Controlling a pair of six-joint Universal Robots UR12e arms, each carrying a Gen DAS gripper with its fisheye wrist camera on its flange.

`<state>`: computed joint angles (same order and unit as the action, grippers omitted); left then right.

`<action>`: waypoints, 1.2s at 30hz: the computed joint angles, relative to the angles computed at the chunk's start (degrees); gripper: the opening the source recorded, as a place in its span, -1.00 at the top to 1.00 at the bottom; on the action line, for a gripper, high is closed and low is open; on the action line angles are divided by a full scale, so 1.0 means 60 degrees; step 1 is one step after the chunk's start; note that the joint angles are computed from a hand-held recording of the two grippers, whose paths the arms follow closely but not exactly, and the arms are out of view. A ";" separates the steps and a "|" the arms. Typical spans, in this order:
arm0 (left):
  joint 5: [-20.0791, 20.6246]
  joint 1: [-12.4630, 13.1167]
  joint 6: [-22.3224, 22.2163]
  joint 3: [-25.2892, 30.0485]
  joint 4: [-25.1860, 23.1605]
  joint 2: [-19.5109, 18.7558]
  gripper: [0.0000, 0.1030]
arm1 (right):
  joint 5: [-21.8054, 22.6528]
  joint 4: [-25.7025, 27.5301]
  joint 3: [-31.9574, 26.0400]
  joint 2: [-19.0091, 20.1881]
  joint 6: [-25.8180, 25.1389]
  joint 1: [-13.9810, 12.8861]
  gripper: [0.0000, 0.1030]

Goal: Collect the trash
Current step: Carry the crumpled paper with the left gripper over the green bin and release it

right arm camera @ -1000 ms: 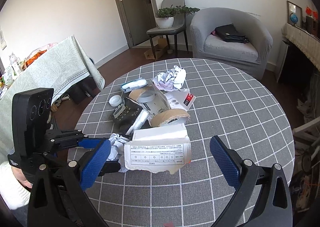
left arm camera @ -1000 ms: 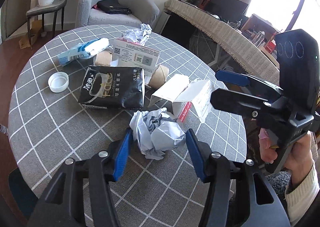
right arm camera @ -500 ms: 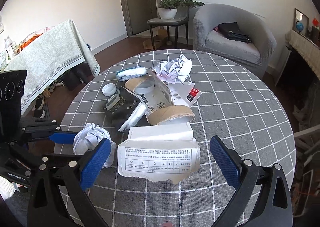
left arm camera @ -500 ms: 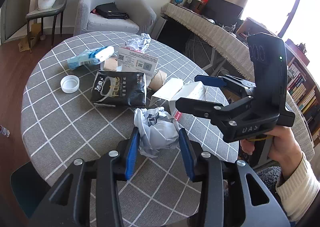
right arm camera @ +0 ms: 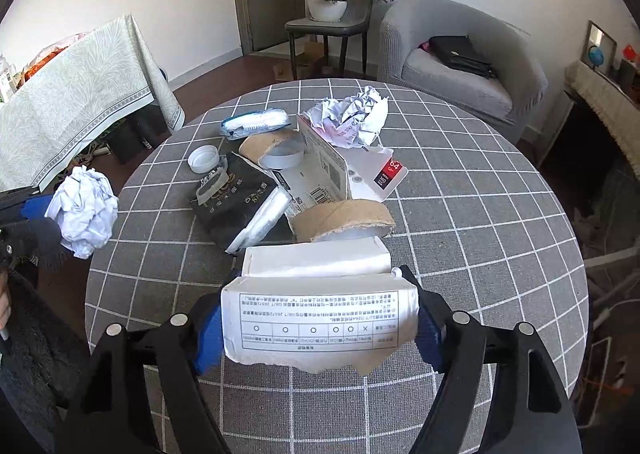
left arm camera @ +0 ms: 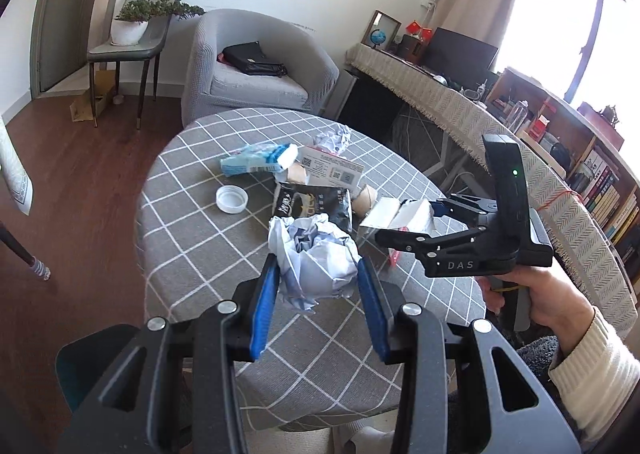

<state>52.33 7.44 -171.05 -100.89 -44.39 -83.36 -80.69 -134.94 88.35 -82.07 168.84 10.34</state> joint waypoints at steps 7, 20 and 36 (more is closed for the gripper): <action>0.0413 0.0463 -0.0314 -0.0251 0.0582 0.0294 0.17 | -0.0112 -0.1039 0.0333 -0.0374 0.0483 0.0134 -0.49; 0.2569 0.1143 -0.0221 -0.0803 0.0184 0.0546 0.17 | 0.0824 -0.1906 -0.0309 0.0197 0.0885 0.0809 -0.49; 0.3678 0.1978 0.0149 -0.1163 -0.1392 0.0330 0.17 | 0.1804 -0.1998 -0.1395 0.1230 0.1061 0.1880 -0.49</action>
